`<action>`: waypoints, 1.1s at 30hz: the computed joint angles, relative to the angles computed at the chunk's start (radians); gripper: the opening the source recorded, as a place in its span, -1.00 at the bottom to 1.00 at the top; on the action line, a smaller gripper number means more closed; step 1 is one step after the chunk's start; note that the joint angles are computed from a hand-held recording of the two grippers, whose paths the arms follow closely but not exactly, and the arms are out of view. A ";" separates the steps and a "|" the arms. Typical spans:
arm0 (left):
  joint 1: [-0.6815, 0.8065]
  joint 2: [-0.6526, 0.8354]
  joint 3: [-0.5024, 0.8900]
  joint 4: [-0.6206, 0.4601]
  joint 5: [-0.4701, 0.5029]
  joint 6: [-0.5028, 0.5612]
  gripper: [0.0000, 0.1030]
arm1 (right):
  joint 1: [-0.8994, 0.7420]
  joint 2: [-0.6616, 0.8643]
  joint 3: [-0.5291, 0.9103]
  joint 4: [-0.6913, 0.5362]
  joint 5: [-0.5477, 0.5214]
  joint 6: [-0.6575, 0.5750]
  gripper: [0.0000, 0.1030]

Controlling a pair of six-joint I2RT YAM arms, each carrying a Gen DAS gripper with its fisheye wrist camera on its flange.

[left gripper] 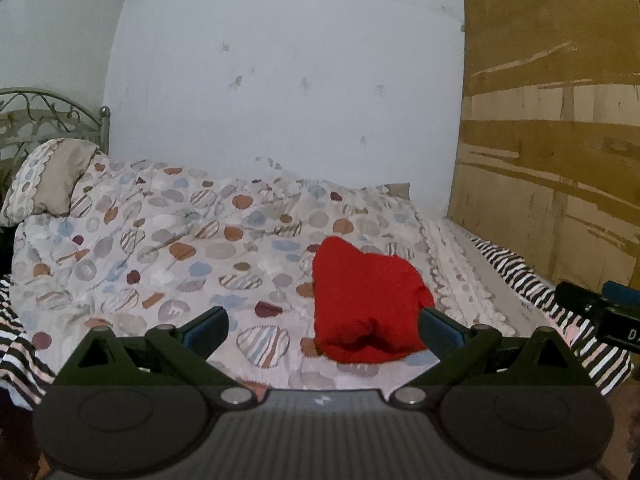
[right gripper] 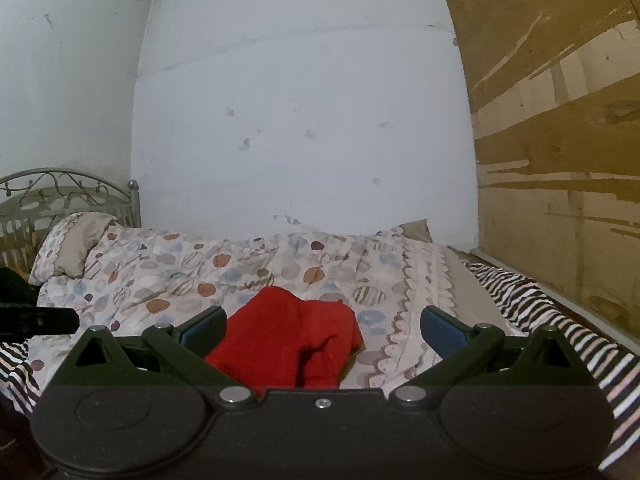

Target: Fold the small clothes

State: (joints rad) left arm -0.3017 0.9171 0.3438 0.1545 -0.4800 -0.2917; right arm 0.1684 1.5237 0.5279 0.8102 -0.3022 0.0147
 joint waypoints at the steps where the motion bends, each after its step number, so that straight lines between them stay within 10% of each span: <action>1: -0.003 -0.008 -0.010 -0.002 0.000 -0.002 0.99 | 0.001 -0.012 -0.019 0.005 0.008 0.002 0.99; 33: 0.176 0.373 -0.173 0.417 0.155 -0.007 0.99 | 0.120 0.291 -0.118 0.296 0.183 0.063 0.99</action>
State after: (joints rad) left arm -0.1257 1.2906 0.1704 0.5716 -0.3248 -0.2983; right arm 0.2888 1.8150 0.4097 1.1066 -0.1197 0.0775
